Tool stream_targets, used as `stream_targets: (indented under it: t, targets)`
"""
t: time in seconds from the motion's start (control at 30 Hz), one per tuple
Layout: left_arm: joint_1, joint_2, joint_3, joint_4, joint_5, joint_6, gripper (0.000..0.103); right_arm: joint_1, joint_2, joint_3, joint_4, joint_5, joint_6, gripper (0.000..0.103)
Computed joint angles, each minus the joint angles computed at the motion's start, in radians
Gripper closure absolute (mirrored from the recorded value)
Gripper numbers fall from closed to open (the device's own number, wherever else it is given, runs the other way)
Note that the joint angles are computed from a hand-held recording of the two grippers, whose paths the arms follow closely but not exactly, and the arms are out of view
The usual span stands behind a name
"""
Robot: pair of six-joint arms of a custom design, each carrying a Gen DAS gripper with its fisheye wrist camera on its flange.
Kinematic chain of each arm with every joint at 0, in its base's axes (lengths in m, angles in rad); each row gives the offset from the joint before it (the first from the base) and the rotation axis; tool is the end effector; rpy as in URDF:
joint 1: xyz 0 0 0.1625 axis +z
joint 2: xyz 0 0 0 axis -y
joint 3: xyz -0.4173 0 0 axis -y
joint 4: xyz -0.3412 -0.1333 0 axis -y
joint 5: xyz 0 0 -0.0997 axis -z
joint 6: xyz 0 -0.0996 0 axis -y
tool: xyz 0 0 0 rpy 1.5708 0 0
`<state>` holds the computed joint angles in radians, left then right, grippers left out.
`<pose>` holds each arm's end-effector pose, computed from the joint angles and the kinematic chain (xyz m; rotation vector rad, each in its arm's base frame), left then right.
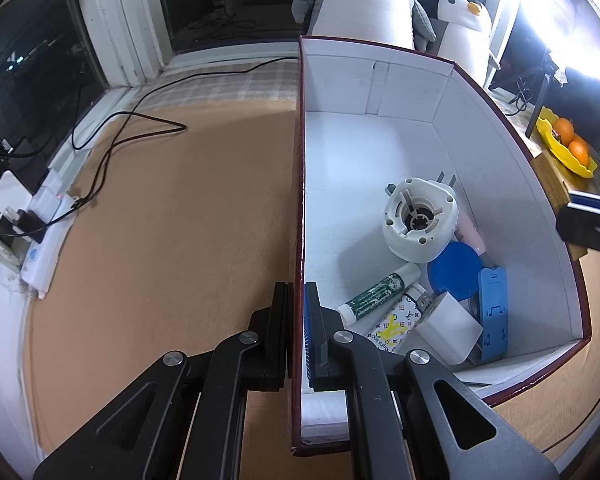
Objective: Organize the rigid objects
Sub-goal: 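Carry the clothespin into the red box and open the right gripper, then move the right tool toward the blue eye-drop bottle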
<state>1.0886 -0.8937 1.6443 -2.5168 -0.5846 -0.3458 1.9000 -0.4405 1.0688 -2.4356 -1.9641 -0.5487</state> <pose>-0.0956 -0.6491 0.2205 0.0346 2.2239 -0.6795 0.3396 -0.6998 0.0738 1.0954 -2.4843 0.2613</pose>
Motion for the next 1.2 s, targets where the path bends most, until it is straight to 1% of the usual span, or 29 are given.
stream_targets:
  t: [0.33,0.37,0.4,0.47,0.53,0.63,0.73,1.03,1.2]
  targets:
    - [0.001,0.000,0.000,-0.002,-0.001,0.003,0.097,0.004,0.006,-0.001,0.007,-0.003,-0.003,0.092]
    - [0.000,0.001,-0.001,-0.002,-0.001,0.002,0.097,0.004,0.006,0.000,0.007,-0.002,-0.005,0.090]
    - [0.000,0.001,-0.001,-0.002,-0.001,0.002,0.097,0.004,0.005,0.001,0.007,0.001,-0.005,0.088]
    - [0.000,0.001,-0.001,0.000,0.000,0.001,0.097,0.003,0.000,0.009,-0.005,0.012,-0.006,0.073]
    - [0.000,0.000,-0.001,0.000,0.000,0.000,0.097,0.002,-0.004,0.013,-0.011,0.022,-0.007,0.067]
    - [-0.001,0.001,-0.002,0.006,0.002,-0.004,0.097,0.000,-0.009,0.017,-0.018,0.035,-0.004,0.065]
    - [-0.002,0.003,-0.005,0.012,0.004,-0.009,0.097,-0.006,-0.014,0.013,-0.019,0.052,0.007,0.057]
    - [-0.003,0.001,-0.006,0.022,0.010,-0.016,0.097,-0.024,-0.026,-0.003,-0.036,0.050,0.025,0.056]
    - [-0.004,0.002,-0.009,0.037,0.015,-0.027,0.097,-0.036,-0.035,-0.011,-0.043,0.045,0.020,0.056]
